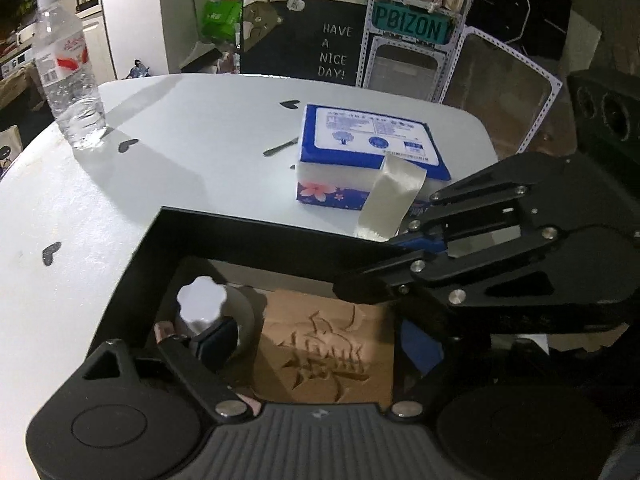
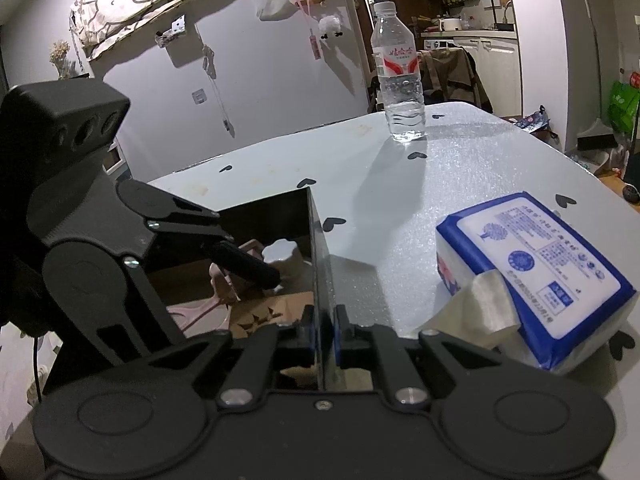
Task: Organize rigid objects
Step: 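Carry the engraved wooden block into the black box and release it, then return the left tool to the table and grasp the round tape measure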
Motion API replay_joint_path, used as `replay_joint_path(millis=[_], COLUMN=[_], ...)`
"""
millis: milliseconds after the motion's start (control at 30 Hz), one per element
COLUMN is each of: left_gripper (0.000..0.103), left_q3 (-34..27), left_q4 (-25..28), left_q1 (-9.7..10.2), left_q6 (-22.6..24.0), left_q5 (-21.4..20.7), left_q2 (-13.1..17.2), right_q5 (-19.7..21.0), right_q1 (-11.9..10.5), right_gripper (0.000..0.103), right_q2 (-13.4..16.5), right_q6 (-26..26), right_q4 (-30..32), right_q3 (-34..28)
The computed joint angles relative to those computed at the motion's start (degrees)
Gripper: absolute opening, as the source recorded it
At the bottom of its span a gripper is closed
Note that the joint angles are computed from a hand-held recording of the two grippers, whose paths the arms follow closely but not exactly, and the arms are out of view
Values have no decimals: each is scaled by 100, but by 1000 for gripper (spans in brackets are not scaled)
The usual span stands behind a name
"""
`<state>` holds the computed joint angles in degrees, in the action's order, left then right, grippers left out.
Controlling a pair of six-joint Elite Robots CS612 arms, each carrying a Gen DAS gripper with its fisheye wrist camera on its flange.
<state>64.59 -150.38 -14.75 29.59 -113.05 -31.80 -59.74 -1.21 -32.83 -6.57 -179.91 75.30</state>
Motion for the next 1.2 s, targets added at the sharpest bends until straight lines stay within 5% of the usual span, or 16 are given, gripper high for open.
replay_joint_path(millis=[500,1200], left_gripper=[95,103], left_q3=[815,2416], left_q4=[-704,-2938], left_q1=[96,116], left_q6=[-682,-1933], left_q5=[-105,466], left_q2=[-490,-1203], right_q5=[-62,-166], right_q1=[20,10], right_gripper=[9,7], right_q2=[28,-88], right_q6=[91,249], right_q4=[13,-347], right_q3=[-45,154])
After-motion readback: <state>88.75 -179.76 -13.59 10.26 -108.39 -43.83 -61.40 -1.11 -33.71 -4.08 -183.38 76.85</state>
